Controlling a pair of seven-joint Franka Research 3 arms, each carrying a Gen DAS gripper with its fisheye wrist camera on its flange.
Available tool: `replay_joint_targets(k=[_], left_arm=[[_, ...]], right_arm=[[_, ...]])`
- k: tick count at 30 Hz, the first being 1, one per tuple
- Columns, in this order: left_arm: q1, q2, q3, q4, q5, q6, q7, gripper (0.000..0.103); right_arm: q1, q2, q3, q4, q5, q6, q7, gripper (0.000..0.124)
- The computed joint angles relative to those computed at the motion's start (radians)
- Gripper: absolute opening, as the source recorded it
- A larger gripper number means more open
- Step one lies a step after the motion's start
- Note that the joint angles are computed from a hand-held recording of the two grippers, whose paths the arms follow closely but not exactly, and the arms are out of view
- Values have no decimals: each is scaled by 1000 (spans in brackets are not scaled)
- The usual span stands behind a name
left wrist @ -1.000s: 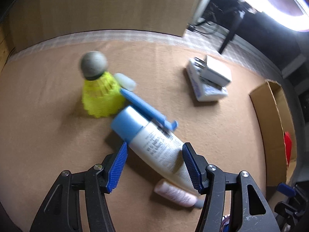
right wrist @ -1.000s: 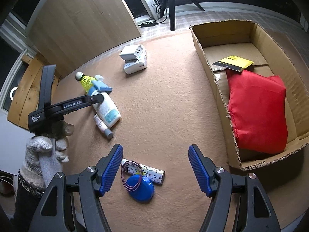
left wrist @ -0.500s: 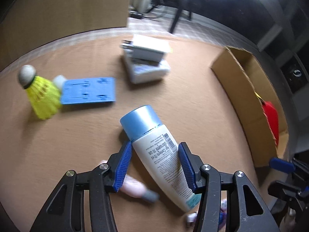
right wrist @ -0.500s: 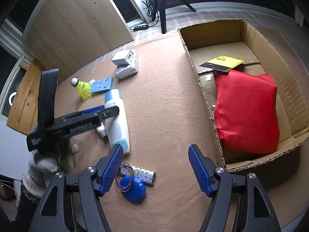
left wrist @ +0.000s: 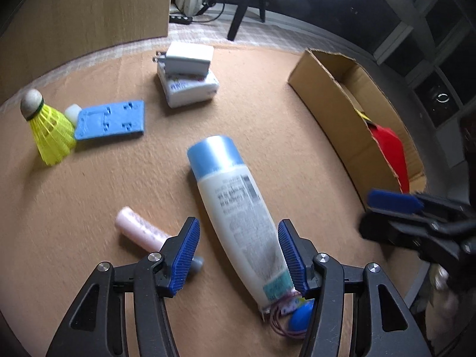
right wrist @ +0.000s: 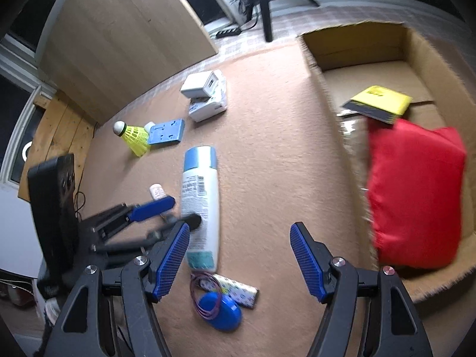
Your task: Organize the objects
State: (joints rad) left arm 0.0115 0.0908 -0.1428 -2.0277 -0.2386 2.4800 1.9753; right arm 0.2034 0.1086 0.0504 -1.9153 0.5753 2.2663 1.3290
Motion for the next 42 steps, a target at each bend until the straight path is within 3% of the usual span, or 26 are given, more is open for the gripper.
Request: replay_joint_targets(k=[12, 18, 21, 23, 35, 42], left_arm=[[19, 5, 2, -10, -95, -48, 78, 57], [26, 10, 2, -7, -134, -64, 94, 49], [25, 12, 1, -7, -139, -62, 95, 49], [25, 11, 0, -4, -143, -66, 94, 47], [1, -21, -9, -19, -142, -37, 89, 46], [-58, -62, -27, -14, -173, -1, 119, 46]], right_arm=[[9, 141, 23, 135, 7, -102, 5, 67], [8, 170, 30, 159, 10, -118, -5, 66], [7, 182, 35, 177, 13, -139, -20, 56], [3, 191, 39, 189, 22, -167, -36, 42], [-7, 127, 23, 159, 23, -143, -83, 42], [-37, 32, -10, 125, 9, -98, -138, 42]])
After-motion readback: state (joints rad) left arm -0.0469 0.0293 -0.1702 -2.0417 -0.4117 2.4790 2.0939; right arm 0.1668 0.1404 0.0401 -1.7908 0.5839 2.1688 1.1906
